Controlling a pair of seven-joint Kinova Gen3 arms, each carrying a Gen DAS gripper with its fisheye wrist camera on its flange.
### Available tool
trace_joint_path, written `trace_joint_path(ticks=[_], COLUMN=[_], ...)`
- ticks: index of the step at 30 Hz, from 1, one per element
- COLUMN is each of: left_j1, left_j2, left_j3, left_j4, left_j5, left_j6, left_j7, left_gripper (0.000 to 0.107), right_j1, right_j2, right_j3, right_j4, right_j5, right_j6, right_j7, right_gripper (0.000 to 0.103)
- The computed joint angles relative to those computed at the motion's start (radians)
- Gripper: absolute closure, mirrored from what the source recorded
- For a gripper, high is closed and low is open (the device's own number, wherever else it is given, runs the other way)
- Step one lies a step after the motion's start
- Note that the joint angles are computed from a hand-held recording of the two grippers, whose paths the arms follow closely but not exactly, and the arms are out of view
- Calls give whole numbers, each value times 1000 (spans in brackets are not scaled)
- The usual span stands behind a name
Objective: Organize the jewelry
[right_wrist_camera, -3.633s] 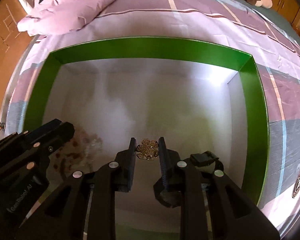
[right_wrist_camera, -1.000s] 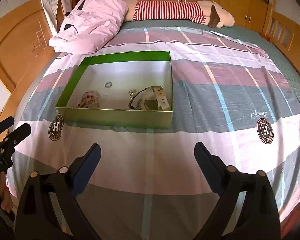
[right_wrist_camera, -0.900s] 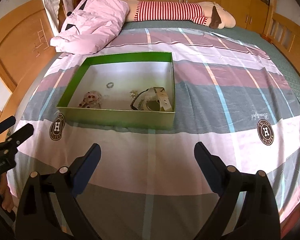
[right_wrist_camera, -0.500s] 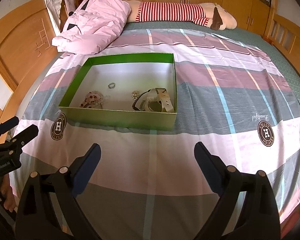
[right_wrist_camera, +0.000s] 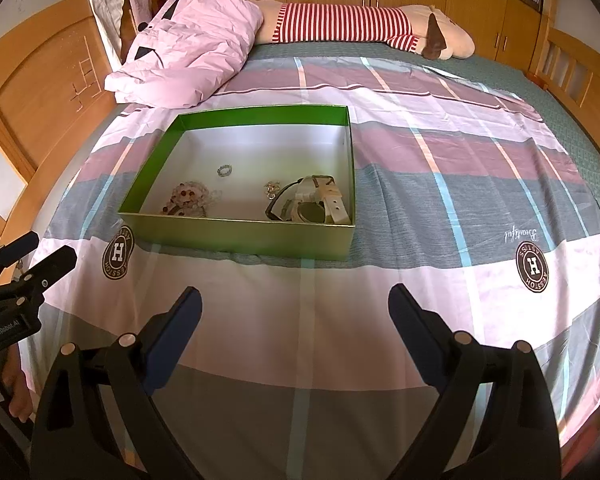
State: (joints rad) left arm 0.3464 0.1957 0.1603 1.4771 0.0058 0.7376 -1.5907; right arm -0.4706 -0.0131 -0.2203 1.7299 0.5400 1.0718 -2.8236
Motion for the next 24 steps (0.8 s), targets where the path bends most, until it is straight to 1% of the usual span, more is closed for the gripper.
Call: trace_joint_path(ticks=[6, 9, 18, 21, 24], left_j1=[0, -10, 10, 7, 17], left_j2=[1, 1, 11, 8, 8], left_j3=[1, 6, -6, -1, -4], left_j4=[-1, 2, 0, 3, 4], left_j5=[4, 24, -13, -8, -29], left_j6=[3, 2, 2, 1, -1], left_j7=[-3, -25, 22, 15, 22], left_gripper=[9, 9, 9, 9, 9], right_j1=[-1, -1, 5, 5, 10], right_j2=[2, 1, -1, 1, -5], right_j3=[-1, 0, 2, 2, 7], right_j4=[-2, -2, 3, 1, 6], right_j5=[2, 0, -11, -12, -26], right_j6=[3, 1, -12, -8, -22], right_j7=[-2, -2, 13, 15, 24], right_gripper=[9, 9, 9, 9, 9])
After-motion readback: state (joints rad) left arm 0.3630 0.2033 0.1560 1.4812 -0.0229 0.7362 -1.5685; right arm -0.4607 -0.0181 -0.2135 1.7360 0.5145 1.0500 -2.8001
